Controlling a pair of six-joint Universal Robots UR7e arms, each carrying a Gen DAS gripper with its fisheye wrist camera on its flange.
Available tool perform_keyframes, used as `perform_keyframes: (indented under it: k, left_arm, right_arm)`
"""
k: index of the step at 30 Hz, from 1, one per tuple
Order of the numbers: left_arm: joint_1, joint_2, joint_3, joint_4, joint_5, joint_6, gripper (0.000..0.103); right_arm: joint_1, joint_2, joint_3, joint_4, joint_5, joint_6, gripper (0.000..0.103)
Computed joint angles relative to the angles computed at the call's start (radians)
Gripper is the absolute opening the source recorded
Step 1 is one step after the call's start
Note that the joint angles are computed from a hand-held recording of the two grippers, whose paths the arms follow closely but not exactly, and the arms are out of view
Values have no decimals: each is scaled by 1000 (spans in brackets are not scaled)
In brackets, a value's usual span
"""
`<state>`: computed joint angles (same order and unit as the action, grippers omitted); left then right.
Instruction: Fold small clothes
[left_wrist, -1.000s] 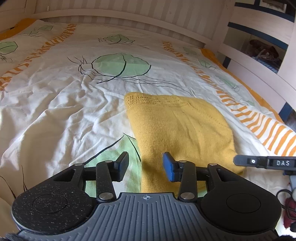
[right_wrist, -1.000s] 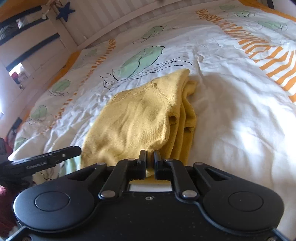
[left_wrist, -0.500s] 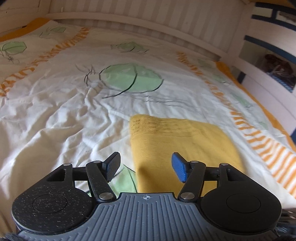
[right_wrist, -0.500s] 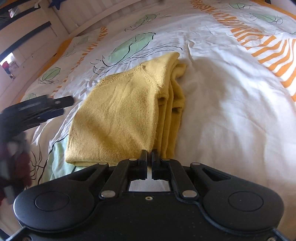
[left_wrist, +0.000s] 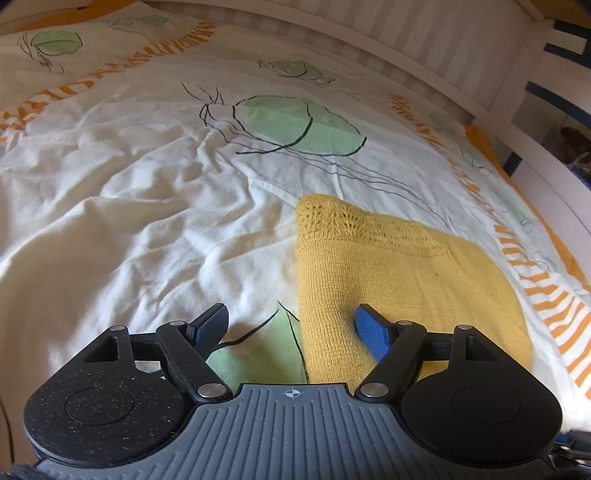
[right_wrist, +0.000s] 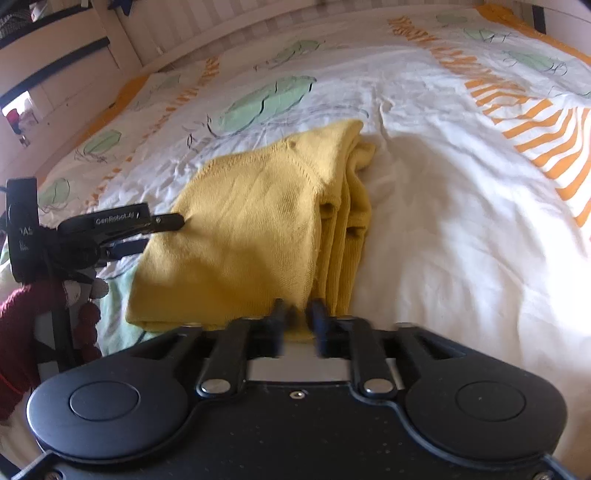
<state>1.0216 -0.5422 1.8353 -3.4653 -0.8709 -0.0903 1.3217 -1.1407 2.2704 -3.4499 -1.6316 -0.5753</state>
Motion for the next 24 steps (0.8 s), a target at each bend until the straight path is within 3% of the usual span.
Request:
perform_keyframes:
  k: [1,5,9,14,18,24]
  left_arm:
    - [-6,0,2,-1,15,10,81]
    - [-42,-4,24,-22,96,39,97]
    - [-80,-22,65,-37,143,22,102]
    - [-136,-54,130,-2,196,-35,102]
    - [-183,-80,169,95,258,-119,102]
    - [-239,-107,202,239,314,-230,102]
  right_arm:
    - [0,1,6,-23,-2,-1,68]
    - [-9,-4,20,-77,15,12,76]
    - [-6,5,27,-136,7,14,103]
    - [17,28,28,-205,-39,-22,103]
    - [27,39,35,-244,-68,-51,103]
    - [22,15,56,-248,-50,-34,103]
